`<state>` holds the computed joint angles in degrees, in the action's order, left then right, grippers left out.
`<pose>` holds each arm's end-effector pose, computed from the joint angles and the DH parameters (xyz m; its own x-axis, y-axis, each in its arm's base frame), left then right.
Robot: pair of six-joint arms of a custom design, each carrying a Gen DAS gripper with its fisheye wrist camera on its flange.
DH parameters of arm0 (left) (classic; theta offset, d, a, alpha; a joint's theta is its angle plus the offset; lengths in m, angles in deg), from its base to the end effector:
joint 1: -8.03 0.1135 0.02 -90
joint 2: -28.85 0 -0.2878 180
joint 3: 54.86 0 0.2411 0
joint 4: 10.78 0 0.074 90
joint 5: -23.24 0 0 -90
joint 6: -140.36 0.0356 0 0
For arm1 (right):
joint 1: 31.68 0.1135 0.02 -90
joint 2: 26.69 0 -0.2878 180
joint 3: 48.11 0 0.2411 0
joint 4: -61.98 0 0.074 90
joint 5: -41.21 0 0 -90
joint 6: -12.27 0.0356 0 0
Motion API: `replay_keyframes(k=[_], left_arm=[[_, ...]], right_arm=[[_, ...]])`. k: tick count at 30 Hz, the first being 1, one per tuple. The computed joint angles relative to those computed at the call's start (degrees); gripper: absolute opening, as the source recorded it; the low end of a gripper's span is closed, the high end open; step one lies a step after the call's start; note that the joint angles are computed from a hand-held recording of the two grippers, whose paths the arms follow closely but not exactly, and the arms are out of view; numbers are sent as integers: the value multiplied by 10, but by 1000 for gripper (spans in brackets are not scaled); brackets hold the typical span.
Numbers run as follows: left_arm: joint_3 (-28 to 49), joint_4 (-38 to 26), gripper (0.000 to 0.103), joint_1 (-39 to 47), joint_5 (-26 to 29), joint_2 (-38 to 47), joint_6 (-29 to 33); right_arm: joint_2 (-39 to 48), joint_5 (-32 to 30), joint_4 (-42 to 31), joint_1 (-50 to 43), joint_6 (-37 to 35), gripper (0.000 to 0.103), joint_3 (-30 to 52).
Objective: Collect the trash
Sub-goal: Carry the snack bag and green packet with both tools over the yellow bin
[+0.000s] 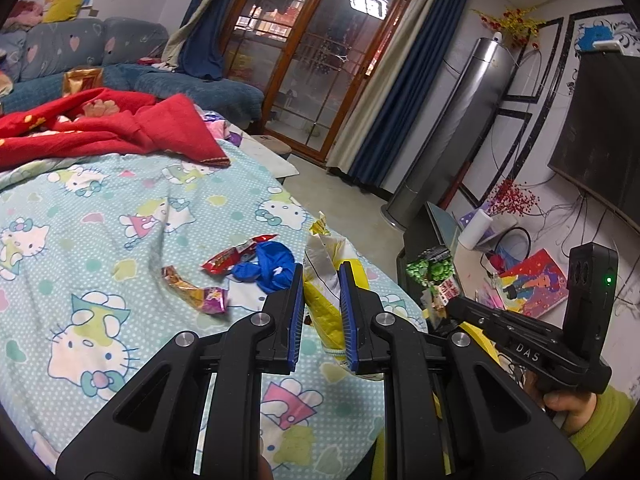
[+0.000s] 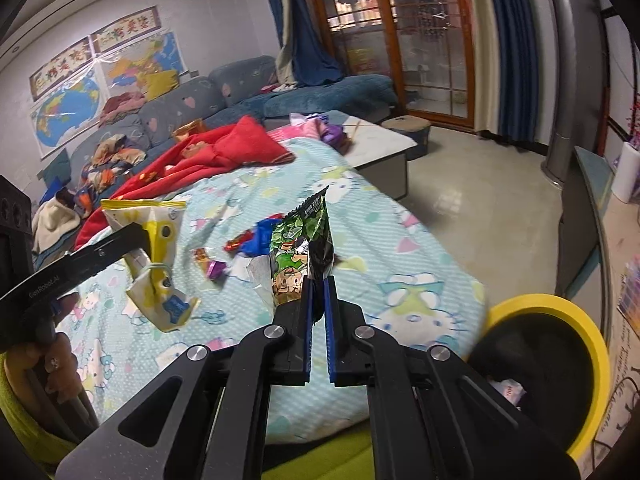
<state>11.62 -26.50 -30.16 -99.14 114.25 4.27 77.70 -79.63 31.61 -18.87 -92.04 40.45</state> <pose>0.2559 -0.1771 0.2630 -0.4365 -0.4307 -0.7899 -0.1999 0.9024 -0.3816 0.3820 0.1056 0.2510 -0.5494 -0.3426 -0.7621 -0.6937 0.6955 0.1874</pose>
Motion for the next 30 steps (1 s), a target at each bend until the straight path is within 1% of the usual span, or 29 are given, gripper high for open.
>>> replay_keyframes(k=[11,19,30], left_arm=[[48,-3,11,-11,11,47,24],[96,-5,11,-21,22,92,57],[149,-2,11,-36,48,154,87]], right_arm=[[-3,-1,11,-70,-3,6,-12],[-3,10,28,-95,-2,6,-23],[7,15,38,-124,7,6,-20]])
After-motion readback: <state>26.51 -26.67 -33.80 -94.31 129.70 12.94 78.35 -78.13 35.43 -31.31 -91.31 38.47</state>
